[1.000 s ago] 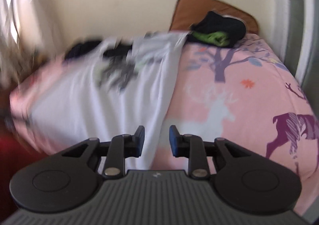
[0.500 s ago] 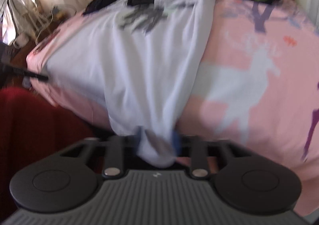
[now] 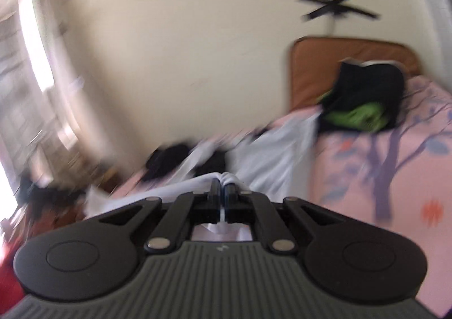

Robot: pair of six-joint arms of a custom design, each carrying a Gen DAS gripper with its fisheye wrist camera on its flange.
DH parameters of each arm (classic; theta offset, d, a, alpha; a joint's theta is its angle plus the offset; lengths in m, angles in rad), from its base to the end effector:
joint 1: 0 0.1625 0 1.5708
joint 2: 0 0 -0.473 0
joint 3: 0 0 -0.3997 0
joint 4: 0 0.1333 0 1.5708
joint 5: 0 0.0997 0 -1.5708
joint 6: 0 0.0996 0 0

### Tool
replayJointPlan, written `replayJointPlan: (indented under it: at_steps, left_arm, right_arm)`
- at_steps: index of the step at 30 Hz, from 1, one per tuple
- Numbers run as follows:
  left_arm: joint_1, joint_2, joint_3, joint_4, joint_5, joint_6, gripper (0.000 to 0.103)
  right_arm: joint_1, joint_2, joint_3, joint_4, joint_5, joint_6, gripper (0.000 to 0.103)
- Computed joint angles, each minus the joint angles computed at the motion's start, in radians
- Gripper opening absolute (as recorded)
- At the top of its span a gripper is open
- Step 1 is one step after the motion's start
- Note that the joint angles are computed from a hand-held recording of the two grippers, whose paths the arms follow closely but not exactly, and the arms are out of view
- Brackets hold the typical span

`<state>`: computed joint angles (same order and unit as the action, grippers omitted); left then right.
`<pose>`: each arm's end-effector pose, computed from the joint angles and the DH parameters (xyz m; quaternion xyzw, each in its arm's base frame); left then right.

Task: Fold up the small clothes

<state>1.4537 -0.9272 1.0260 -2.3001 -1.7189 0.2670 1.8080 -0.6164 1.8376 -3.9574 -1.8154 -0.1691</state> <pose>0.0220 -0.8284 0.4807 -0.2035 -0.9263 0.3136 0.0470 0.2591 -0.6071 0.1139 0.1015 -0.8252 0.5493 0.0832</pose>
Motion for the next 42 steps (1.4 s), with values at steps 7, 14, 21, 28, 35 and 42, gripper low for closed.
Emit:
replayJointPlan:
  at_steps: [7, 14, 21, 28, 35, 42]
  left_arm:
    - [-0.004, 0.078, -0.074, 0.03, 0.227, -0.006, 0.053]
    - [-0.011, 0.058, -0.011, 0.029, 0.244, 0.075, 0.056]
    - [-0.024, 0.121, -0.071, 0.098, 0.351, 0.097, 0.005]
    - [0.0, -0.017, 0.118, 0.0, 0.31, 0.104, 0.006]
    - [-0.02, -0.029, 0.161, -0.13, 0.365, 0.106, 0.05]
    - [-0.069, 0.057, 0.089, -0.176, 0.234, 0.194, 0.052]
  right_arm:
    - [-0.001, 0.085, -0.152, 0.011, -0.238, -0.021, 0.056]
    - [0.028, 0.095, -0.063, 0.034, -0.313, -0.064, 0.065]
    - [0.017, 0.117, -0.102, 0.099, -0.353, 0.0, 0.046]
    - [0.046, 0.135, -0.119, 0.071, -0.381, -0.089, 0.005]
    - [0.07, 0.182, -0.194, 0.057, -0.502, -0.217, 0.031]
    - [0.081, 0.188, -0.258, 0.044, -0.388, -0.276, 0.042]
